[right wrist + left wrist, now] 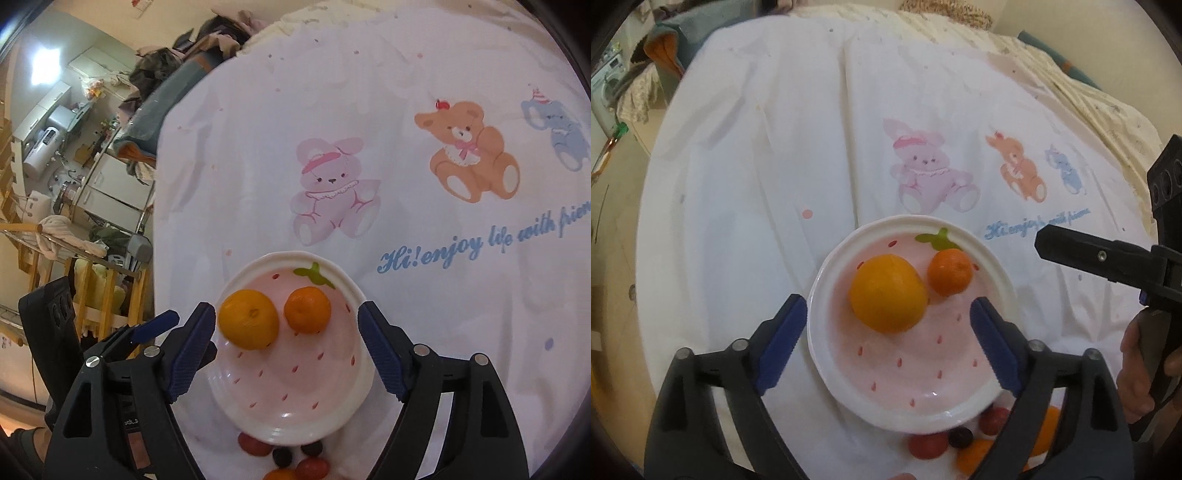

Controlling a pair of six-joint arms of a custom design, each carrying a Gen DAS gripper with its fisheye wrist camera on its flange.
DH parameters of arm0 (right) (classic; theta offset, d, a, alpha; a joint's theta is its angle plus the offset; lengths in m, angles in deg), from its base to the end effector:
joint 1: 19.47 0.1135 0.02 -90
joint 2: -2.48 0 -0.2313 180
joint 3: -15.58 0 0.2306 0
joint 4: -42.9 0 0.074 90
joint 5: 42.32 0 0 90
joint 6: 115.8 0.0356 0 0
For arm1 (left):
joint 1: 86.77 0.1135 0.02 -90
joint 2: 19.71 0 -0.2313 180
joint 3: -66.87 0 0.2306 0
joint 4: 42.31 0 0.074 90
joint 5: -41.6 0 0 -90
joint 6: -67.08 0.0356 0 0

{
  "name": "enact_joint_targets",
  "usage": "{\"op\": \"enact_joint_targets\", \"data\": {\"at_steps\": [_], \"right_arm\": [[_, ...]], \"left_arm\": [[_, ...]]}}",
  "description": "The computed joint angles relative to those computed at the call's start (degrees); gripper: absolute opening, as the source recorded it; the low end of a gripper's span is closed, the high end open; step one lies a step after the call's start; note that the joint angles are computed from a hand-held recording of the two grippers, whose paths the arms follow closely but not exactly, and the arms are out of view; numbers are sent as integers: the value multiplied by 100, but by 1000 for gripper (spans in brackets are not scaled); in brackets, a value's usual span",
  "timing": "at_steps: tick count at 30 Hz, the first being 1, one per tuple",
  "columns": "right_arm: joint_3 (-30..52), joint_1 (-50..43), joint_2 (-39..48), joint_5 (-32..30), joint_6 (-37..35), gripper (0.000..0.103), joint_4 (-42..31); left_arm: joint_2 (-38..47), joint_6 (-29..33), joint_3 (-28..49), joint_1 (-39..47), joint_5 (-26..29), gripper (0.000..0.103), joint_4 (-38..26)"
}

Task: Organize fruits
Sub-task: 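Withdraw both tools from the plate back toward the fruit pile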

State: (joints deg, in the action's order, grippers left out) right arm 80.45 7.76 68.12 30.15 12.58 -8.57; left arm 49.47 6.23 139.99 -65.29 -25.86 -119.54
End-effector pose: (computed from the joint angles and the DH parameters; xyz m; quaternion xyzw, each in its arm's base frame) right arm 0.1918 0.1108 0.2358 0.0418 0.9355 0.2945 0.1907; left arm 0.1898 0.0600 0.2432 0.0932 0.9662 -0.1139 0.2115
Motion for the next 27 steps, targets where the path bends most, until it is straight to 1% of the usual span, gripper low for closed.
{"op": "enact_joint_targets", "data": {"at_steps": [3, 6, 7, 11, 13, 15, 20, 23, 25, 27], "right_arm": [[-31, 206, -460, 215, 104, 82, -294], [-61, 579, -914, 659, 238, 85, -659], [-100, 738, -1106, 841, 352, 86, -801], [-253, 1185, -1728, 1170, 780, 86, -1192], [-253, 1568, -1976, 1512, 1072, 86, -1455], [-242, 1925, -2147, 1774, 1336, 86, -1673], [-284, 2876, -2519, 2431, 2156, 86, -2063], [-287, 3261, -2658, 2676, 2520, 86, -2241], [-279, 3481, -2752, 2828, 2729, 86, -2367], [-277, 3609, -2818, 2930, 2875, 86, -2448]], "left_arm": [[-375, 239, 73, 180, 128, 89, -301], [-688, 565, 139, 564, 371, 89, -571], [-728, 679, 192, 692, 457, 89, -693], [-883, 1073, 389, 1301, 683, 89, -1172], [-1043, 1429, 385, 1763, 840, 89, -1358], [-1204, 1706, 303, 2096, 927, 89, -1412], [-1333, 2541, 210, 2821, 925, 89, -1779], [-1459, 3078, 76, 3324, 922, 89, -1999], [-1602, 3316, -20, 3587, 991, 89, -2061], [-1694, 3735, -44, 3953, 1065, 89, -2258]]}}
